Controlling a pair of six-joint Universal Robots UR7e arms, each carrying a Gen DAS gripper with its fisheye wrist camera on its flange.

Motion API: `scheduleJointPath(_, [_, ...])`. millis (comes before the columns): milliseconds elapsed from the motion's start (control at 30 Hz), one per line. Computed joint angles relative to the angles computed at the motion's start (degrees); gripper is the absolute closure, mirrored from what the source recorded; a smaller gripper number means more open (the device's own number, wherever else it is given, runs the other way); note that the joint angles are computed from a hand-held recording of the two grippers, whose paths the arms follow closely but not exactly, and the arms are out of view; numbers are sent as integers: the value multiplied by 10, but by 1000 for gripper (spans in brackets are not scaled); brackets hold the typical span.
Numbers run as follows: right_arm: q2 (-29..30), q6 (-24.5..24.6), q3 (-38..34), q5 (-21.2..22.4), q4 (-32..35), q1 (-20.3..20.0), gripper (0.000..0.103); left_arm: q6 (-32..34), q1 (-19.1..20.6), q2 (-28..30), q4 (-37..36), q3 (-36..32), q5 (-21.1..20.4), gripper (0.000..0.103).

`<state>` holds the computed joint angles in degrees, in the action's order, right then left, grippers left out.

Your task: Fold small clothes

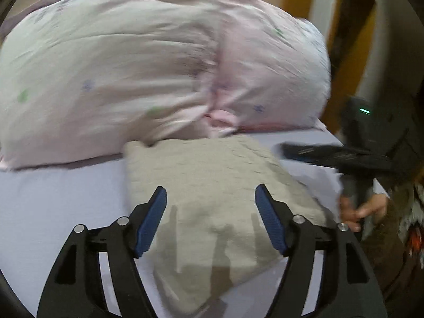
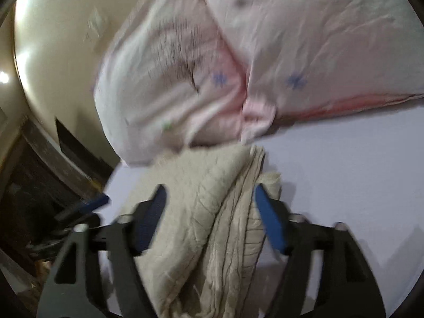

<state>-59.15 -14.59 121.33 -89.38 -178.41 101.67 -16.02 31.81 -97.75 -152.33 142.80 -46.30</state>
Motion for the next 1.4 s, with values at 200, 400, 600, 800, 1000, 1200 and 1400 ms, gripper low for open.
scheduleJointPath(200, [-31,1,18,-37,17,-4,90,6,36,61,-47,-4,-65,33])
scheduleJointPath(400, [-25,22,45,-138,-32,32,82,6,33,33,-36,30,-105,33])
scheduleJointPath(600, [-96,-10,120,-6,-48,49,56,18,36,32,-68,47,-114,30])
scheduleJointPath(800, [-89,67,121,-27,23,2,80,-8,14,5,-26,59,-103,29])
scheduleJointPath(1000, [-129,5,223,-125,-186,65,2,-166,-74,-194,142,109,-47,28])
scheduleJointPath(1200, [-29,32,217,-337,-250,153,2,-370,-131,-247,395,100,30,9])
scheduleJointPath(1400, [13,67,196,-376,-176,159,2,-426,-112,-186,453,83,40,3])
